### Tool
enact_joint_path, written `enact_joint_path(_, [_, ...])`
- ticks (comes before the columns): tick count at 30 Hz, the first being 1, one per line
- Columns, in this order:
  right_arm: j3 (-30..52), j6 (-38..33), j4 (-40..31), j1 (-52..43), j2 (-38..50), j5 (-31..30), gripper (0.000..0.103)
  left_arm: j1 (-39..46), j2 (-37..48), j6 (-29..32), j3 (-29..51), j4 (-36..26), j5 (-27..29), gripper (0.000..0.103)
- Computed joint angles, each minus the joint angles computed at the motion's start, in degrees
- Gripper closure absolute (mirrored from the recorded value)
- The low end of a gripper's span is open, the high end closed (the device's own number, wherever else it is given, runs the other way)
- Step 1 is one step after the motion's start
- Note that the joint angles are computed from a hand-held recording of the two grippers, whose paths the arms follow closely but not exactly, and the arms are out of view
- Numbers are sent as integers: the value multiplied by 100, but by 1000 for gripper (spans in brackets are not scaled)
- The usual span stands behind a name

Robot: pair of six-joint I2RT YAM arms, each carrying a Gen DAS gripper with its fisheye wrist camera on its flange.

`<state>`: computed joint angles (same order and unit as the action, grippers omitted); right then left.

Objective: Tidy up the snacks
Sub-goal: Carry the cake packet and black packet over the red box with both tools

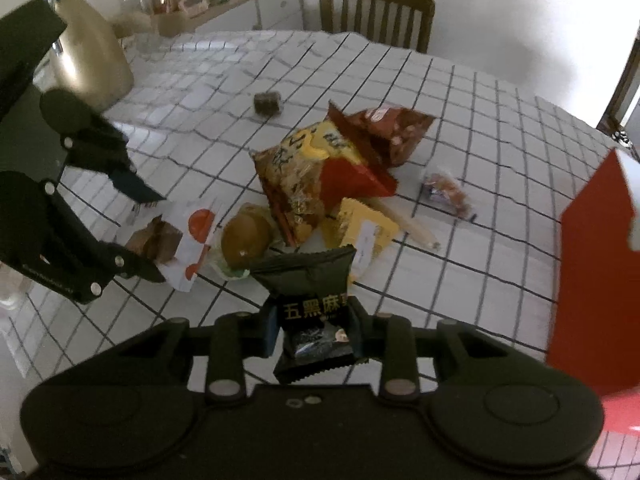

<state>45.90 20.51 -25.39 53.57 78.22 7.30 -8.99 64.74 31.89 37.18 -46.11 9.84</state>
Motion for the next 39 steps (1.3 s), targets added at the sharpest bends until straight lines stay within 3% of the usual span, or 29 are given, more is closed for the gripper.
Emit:
enact_joint_path(11, [-249,-285,-980,-502,-1761,-250,71,-1514,-814,-2436,655,-654,-326,49])
enact_joint_path(18, [-251,-987,-1738,-1504,-2764,-848,71,-3204,-487,-4253,1267,-367,-1069,49])
enact_joint_path(28, [71,-2888,-2784,-4256,-3472,-2394,71,-4476,971,-6136,2421,284,-1810,48])
enact_joint_path(39, [573,-5456,-3526,-7590,-2919,-4138,71,-5176,2885,-7137,4280,450,-2287,48])
